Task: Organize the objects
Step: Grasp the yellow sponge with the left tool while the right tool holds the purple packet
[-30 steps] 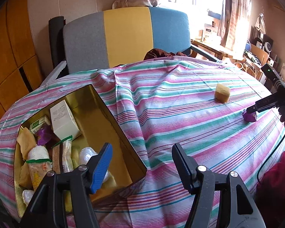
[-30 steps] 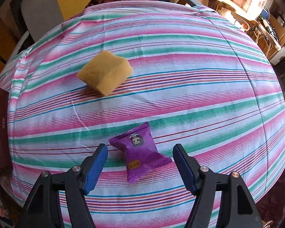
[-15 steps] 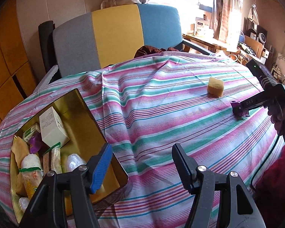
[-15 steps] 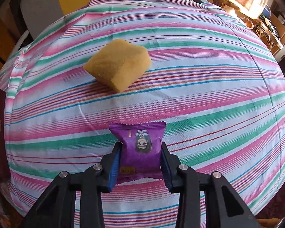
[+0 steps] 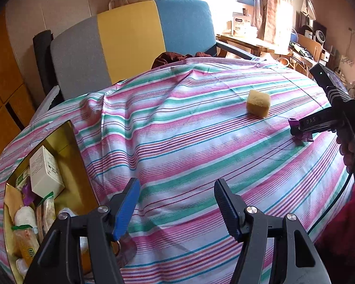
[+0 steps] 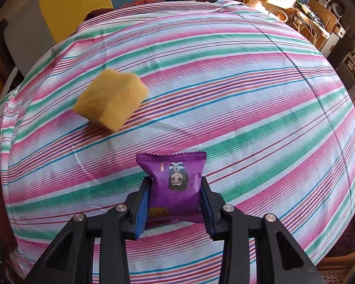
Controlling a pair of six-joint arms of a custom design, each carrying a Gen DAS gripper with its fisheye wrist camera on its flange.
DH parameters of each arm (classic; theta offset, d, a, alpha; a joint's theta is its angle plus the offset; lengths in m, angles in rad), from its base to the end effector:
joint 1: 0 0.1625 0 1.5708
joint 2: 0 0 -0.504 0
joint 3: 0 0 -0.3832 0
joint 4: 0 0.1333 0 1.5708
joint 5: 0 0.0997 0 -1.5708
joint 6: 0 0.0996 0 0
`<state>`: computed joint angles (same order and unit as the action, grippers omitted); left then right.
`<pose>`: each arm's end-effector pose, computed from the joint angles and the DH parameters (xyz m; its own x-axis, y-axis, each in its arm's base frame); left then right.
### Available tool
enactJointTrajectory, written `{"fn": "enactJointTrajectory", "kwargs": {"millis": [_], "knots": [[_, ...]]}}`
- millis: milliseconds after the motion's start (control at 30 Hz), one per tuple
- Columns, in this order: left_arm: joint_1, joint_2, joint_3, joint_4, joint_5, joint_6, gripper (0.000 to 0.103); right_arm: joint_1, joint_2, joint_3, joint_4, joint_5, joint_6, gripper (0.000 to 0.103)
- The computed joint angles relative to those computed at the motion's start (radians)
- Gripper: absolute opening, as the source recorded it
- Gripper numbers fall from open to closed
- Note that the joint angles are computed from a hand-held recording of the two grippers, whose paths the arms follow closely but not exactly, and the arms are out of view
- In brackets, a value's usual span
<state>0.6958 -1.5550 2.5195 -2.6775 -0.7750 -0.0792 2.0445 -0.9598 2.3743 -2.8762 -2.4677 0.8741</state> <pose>-0.1260 -0.3716 0.2967 -0.5847 0.4205 -0.6938 0.7158 0.6699 -0.1972 0.2506 -0.3672 0.1241 -0.6792 0.4472 0.5819 0.1052 0.8440 -0.5259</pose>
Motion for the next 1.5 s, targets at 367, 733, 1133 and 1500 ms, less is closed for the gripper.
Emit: {"fn": "enactJointTrajectory", "kwargs": {"millis": [367, 733, 1133, 1500], "knots": [[-0.007, 0.144, -0.015, -0.099, -0.020, 0.043, 0.066, 0.012, -0.055, 0.050, -0.036, -0.029, 0.043, 0.038], [0.033, 0.339, -0.110, -0.243, -0.083, 0.140, 0.066, -0.009, -0.050, 0.085, -0.186, -0.046, 0.081, 0.038], [0.043, 0.597, -0.278, -0.395, -0.183, 0.340, 0.086, -0.038, -0.066, 0.143, -0.357, 0.002, 0.072, 0.038], [0.092, 0.671, -0.344, -0.323, -0.249, 0.317, 0.052, -0.038, -0.049, 0.125, -0.358, 0.028, -0.002, 0.038]]}}
